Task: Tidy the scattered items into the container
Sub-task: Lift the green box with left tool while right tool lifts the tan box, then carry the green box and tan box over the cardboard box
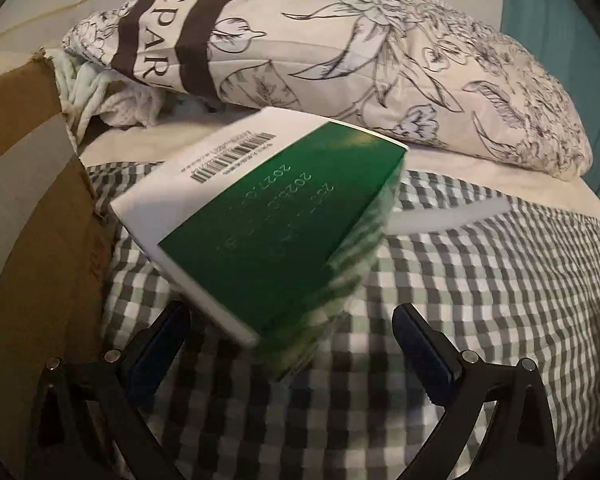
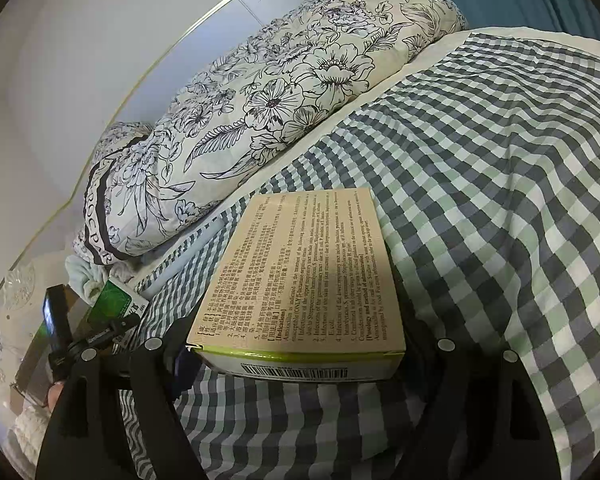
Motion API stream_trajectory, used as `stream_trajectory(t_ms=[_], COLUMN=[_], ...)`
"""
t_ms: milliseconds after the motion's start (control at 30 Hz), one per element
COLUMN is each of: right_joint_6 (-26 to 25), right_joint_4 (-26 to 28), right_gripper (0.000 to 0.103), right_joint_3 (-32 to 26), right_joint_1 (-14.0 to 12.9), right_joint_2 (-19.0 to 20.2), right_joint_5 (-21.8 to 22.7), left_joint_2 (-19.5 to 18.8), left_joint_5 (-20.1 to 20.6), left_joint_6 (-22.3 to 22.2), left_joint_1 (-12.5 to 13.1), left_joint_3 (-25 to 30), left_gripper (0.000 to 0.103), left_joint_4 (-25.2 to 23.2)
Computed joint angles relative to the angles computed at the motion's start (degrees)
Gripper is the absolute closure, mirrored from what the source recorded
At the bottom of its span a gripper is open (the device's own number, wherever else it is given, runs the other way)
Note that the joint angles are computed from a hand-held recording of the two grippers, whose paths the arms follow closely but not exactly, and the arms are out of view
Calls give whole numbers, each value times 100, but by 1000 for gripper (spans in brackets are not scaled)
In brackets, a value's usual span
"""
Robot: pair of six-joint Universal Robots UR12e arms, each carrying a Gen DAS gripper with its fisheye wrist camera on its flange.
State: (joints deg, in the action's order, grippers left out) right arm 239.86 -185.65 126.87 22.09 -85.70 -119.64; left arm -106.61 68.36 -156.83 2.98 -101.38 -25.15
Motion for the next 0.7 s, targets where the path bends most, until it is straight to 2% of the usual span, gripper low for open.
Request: stream_trajectory(t_ms=[67,133,167,233,300,333,400,467,567,667,700], right_joint_6=[-8,1,2,6,20,32,46,55,64,72,73], right_joint_4=[-22,-34,-43,-59,-71,-74,-92,-128,-180,-194,-203], right_gripper=[23,23,23,23,23,23,23,23,23,23,23], right_joint_3=[6,5,9,11,17,15,14,21,29,25,27], right_joint_1=[-3,0,1,3,12,20,26,29,32,33,32], right_joint_2=[1,4,3,5,3,5,7,9,14,19,20], right_joint_5=[2,-2,-1,-1,-10,-21,-26,-25,-24,-26,-26], left_joint_2=[146,328,396,482,510,516,495,427,159,-220,-293], left_joint_5=[-261,-388,-267,369,1393,1844,2183,2127,2205,2162,2218], left_joint_6=[93,240,327,579,916,1070,1169,1145,1102,999,984], left_joint_1=[55,81,47,-113,-367,-480,-559,-554,-576,-588,-603], left_joint_3=[-165,-396,-452,-431,-260,-95,222,647,1280,1896,1975], left_gripper=[0,0,0,0,0,0,0,0,0,0,0], left_joint_4=[60,340,420,411,164,-184,-914,-1827,-2871,-3755,-3781])
